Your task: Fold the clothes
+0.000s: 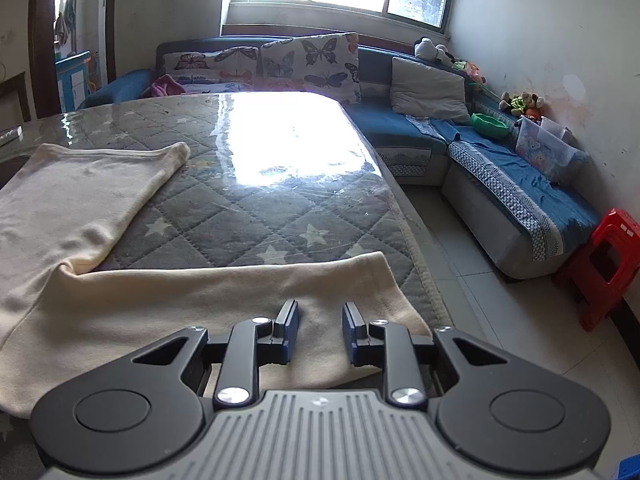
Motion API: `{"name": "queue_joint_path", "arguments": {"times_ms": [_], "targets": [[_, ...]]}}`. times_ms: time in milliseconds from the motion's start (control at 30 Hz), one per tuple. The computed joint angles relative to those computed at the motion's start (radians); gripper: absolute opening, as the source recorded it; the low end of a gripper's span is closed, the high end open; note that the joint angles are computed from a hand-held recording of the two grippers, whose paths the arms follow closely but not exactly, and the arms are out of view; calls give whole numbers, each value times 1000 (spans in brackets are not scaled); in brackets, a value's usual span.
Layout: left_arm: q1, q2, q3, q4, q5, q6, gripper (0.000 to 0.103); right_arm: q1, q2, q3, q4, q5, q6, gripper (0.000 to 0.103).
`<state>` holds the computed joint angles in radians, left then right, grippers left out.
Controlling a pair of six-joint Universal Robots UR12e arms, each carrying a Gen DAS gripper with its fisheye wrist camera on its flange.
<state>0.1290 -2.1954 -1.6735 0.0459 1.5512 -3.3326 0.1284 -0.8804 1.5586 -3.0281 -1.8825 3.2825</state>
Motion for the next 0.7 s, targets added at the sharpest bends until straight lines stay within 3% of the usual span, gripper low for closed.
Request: {"name": "queue_joint_path", "arguments": {"times_ms": [167, 367, 567, 667, 700], "targets": [[0, 12, -14, -31, 72, 4, 3, -5, 31, -44, -4, -6, -26, 22], [4, 26, -20, -16, 32, 39, 6, 1, 53, -75, -9, -27, -82, 22], [-12, 32, -5, -40, -197, 176, 10, 4, 42, -68, -1, -37, -88, 23], [-24, 33, 1, -86, -336, 271, 17, 8, 16, -43, -22, 11, -99, 22], [-28, 32, 4, -107, -384, 311, 26, 11, 7, -35, -32, 30, -113, 22]]}}
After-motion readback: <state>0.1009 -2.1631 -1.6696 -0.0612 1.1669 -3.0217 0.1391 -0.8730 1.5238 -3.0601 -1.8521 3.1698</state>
